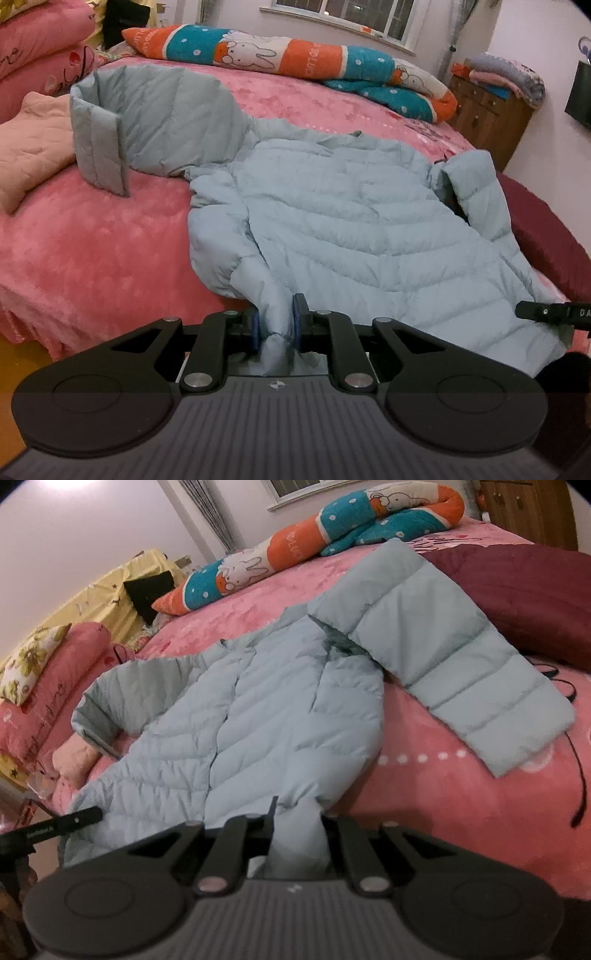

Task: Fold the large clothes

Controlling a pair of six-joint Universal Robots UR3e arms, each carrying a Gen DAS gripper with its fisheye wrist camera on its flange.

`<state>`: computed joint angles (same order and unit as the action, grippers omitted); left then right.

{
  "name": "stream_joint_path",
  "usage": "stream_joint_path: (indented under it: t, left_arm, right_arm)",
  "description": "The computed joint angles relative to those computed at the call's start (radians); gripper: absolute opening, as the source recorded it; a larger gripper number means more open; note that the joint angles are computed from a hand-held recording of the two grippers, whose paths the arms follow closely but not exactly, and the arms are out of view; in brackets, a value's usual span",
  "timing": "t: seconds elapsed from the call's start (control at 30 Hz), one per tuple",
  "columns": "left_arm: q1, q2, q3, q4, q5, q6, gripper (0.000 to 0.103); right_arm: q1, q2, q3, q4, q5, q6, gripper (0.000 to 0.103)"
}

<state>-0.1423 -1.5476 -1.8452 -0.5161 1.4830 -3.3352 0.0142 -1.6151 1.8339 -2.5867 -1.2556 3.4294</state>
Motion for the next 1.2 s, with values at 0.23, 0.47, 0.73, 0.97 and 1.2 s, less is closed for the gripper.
stream_joint_path:
  t: [0.23, 0.47, 0.73, 0.97, 1.2]
  left_arm:
    - [-0.001, 0.006, 0.017, -0.023, 0.033, 0.022, 0.030]
    - [-0.027, 0.038, 0.019, 0.004, 0.095, 0.041, 0.056]
    - [-0.115, -0.032, 0.161, 0.039, 0.148, 0.057, 0.073]
    - [-0.232, -0.215, 0.386, 0.067, 0.206, 0.089, 0.088]
    - [-0.298, -0.521, 0.730, 0.066, 0.185, 0.121, 0.095]
  right_arm:
    - [0.021, -0.009, -0.002, 0.013, -0.059, -0.002, 0.015]
    - [-0.005, -0.098, 0.115, -0.125, -0.099, 0.068, 0.053]
    - [-0.096, -0.130, 0.220, -0.299, -0.190, 0.230, 0.073]
    - [-0.273, -0.171, 0.306, -0.341, -0.138, 0.375, 0.078]
    - [-0.435, -0.203, 0.360, -0.278, -0.019, 0.456, 0.078]
